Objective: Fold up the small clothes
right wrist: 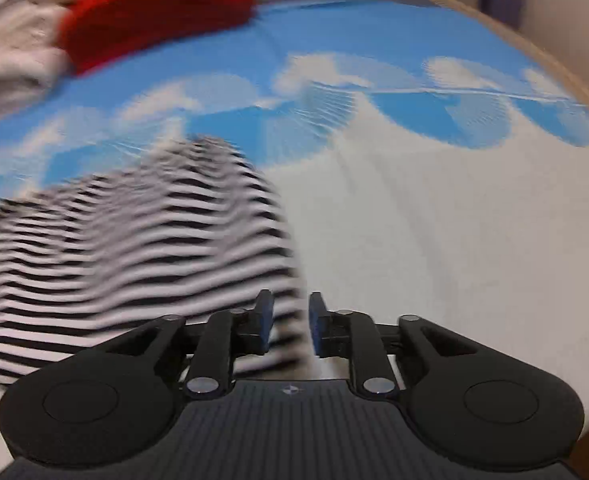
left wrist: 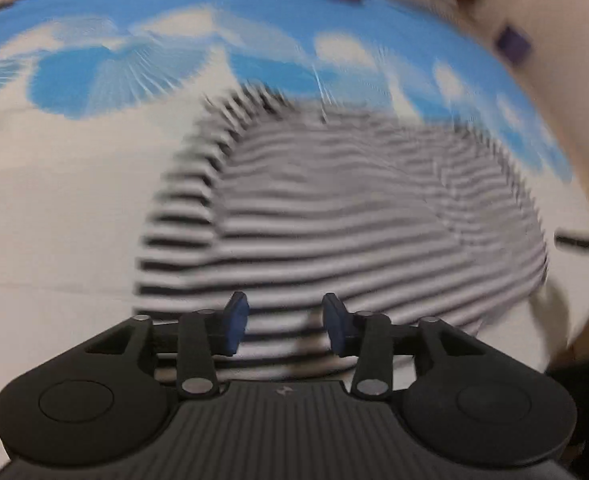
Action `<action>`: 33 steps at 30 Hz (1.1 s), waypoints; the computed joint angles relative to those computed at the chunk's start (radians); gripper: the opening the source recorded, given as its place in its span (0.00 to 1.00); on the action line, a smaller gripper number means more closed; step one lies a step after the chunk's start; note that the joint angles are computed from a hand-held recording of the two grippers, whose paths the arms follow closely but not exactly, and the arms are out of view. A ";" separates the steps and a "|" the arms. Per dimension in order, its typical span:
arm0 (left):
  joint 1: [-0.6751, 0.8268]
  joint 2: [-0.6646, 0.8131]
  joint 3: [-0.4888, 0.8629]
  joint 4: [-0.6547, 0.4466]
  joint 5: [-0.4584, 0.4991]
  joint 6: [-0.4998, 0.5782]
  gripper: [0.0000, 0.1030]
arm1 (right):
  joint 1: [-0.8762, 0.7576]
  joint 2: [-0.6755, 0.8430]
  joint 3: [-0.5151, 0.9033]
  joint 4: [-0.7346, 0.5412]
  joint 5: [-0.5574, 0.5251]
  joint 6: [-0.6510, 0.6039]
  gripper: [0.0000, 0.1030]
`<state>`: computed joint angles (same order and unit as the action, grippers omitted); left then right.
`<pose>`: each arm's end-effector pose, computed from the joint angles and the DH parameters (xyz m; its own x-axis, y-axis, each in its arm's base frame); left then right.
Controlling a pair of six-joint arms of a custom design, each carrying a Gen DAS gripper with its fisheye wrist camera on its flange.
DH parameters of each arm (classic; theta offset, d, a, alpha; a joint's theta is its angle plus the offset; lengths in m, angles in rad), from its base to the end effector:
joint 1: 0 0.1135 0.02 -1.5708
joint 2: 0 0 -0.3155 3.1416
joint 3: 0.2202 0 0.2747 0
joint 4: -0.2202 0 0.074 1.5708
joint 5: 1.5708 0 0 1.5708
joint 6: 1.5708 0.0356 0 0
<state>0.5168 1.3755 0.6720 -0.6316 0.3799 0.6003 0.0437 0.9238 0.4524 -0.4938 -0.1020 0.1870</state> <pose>0.2039 0.1007 0.1912 -0.9142 0.0838 -0.3964 0.1610 0.9730 -0.1656 0.1579 0.0105 0.2070 -0.8259 0.1490 -0.5438 0.0531 0.9807 0.1881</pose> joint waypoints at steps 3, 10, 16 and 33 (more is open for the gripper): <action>-0.088 0.064 -0.025 0.048 -0.190 -0.048 0.56 | 0.034 0.092 0.003 -0.010 -0.072 -0.033 0.31; -0.037 -0.007 -0.009 0.081 -0.090 -0.168 0.58 | 0.213 0.192 0.022 -0.025 0.179 0.003 0.51; -0.039 -0.003 -0.020 0.202 -0.106 -0.257 0.57 | 0.238 0.159 0.043 0.108 0.098 0.052 0.51; -0.122 0.024 -0.079 0.335 -0.213 -0.259 0.65 | 0.423 0.353 0.095 0.151 0.235 0.112 0.55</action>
